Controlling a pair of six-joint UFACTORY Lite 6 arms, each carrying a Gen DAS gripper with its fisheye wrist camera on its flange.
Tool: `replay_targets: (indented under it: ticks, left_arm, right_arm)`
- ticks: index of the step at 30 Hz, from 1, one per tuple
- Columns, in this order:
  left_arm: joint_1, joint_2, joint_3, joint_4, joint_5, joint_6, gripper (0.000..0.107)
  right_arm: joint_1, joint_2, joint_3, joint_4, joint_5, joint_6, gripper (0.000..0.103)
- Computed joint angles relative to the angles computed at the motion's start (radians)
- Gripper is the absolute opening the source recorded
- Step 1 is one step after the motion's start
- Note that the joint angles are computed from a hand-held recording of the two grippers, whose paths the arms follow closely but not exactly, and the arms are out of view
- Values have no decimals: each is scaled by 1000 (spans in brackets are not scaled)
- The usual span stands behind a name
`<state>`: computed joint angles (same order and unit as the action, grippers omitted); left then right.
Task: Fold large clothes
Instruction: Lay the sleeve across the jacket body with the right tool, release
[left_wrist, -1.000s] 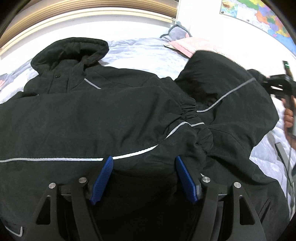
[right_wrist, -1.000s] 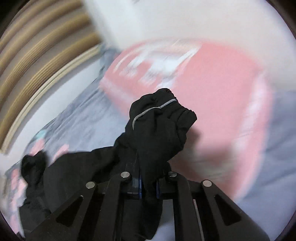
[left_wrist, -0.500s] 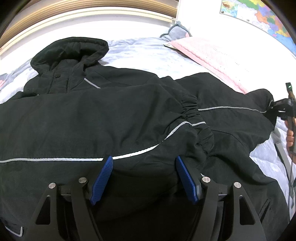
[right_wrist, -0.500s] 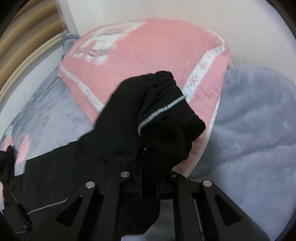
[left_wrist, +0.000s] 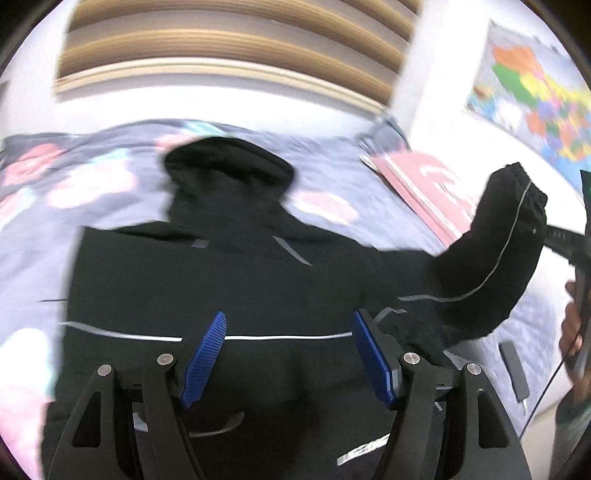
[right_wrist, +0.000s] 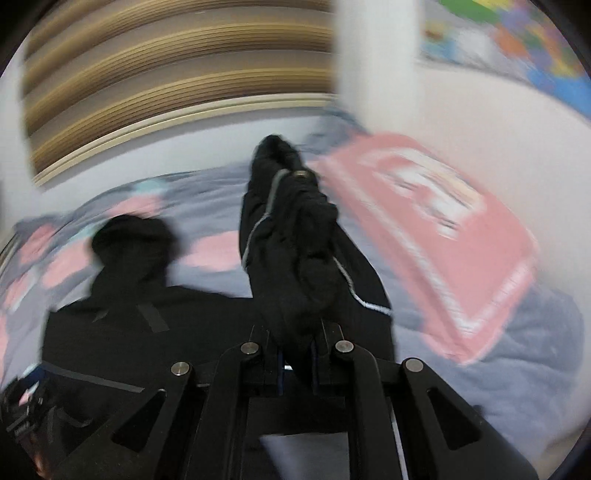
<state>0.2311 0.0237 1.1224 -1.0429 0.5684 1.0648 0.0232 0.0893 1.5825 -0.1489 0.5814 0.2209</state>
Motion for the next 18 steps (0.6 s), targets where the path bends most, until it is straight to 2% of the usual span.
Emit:
replay_targets:
  ticks: [4,7,9,11,12,13,15,16,18]
  left_arm:
    - [224,-47,-21,-7,109,67,72]
    - [366,-32,-15,-31,194,108,72]
    - [456,-12,-14,-56,244,162,72]
    - [519,8,-13,-64,273,205,72]
    - [538,17,-15,-68,282,224,72]
    - [550,34,-10,-71,283,240,72]
    - [576,63,-2,-69,281,269,72]
    - [585,80,1,-69,278,282,72]
    - [598,124,30,-58,282,286,72]
  right_arm:
    - [335,111,123,-254,83,321,15]
    - [566,296,303,-397,150,478,18]
    - [654,408,420,-380,152,485,19]
    - [683,473,478,-288,115,426,20]
    - [700,524,535,-194,96,353,24]
    - [708,547,555,-142,85,308,34]
    - [739,522,492,-154,25,292,48]
    - [752,488,428,-223,-3,336,52]
    - [741,398,273,-343,-53,424,54]
